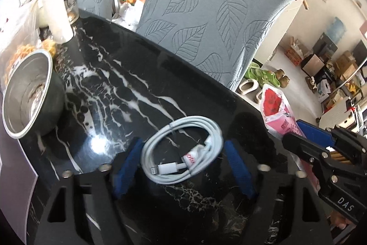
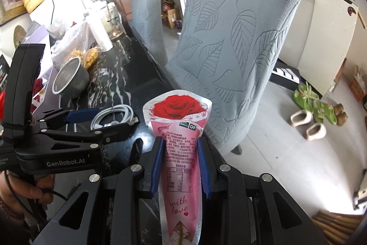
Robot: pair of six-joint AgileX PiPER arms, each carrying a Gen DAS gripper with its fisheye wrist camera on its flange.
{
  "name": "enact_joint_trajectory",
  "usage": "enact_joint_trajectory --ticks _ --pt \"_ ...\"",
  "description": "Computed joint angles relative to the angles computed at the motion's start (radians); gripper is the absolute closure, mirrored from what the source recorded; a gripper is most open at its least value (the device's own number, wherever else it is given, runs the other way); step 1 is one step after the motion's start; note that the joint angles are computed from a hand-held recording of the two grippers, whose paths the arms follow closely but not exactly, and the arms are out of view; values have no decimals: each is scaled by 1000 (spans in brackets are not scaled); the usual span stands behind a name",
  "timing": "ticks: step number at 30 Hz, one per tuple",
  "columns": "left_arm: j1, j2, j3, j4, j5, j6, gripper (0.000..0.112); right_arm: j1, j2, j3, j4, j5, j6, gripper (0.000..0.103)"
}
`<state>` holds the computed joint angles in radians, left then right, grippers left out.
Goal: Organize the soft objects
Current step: 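Grasp the pink rose cone packet with the right gripper while the left gripper grasps the white cable, then lift the cable and rose packet and carry both over the lavender box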
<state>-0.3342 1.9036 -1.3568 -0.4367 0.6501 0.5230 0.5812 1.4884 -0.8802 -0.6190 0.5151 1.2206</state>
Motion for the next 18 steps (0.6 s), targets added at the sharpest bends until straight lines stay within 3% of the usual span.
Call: enact_joint_trajectory --ticks 18 --pt "45 -165 219 -4 -19 31 44 59 -31 18 -15 11 25 74"
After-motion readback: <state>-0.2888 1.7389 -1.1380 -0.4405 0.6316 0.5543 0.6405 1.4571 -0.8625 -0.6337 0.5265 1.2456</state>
